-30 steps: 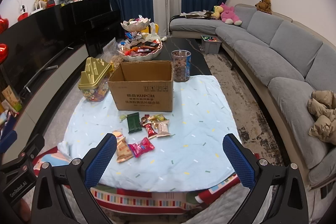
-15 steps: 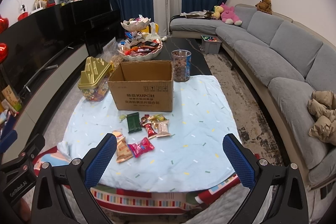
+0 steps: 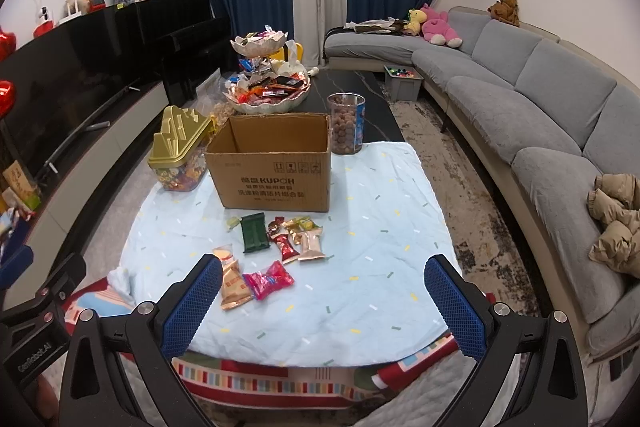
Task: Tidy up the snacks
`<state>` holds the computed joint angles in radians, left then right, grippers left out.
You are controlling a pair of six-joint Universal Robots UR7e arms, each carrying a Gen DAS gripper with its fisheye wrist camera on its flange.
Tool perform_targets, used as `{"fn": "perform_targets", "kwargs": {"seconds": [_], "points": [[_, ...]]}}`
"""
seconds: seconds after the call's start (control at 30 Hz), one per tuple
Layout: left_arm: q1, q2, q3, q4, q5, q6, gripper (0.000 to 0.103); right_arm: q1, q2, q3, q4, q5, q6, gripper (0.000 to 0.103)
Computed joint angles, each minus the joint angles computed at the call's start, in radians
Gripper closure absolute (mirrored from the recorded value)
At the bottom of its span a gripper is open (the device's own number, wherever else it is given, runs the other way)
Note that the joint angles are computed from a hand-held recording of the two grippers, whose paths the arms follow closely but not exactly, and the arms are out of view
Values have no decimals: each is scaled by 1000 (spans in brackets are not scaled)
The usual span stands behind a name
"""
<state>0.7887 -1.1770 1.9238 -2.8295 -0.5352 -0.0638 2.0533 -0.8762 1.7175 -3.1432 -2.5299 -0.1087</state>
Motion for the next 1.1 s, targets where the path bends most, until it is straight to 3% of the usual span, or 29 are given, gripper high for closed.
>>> {"fn": "perform_targets", "kwargs": {"seconds": [0.57, 1.1], "points": [[42, 51, -30, 10, -35, 21, 0, -41, 48, -20, -69, 8, -75, 1], [111, 144, -124, 90, -83, -15, 0, -101, 111, -85, -41, 54, -142, 1]]}}
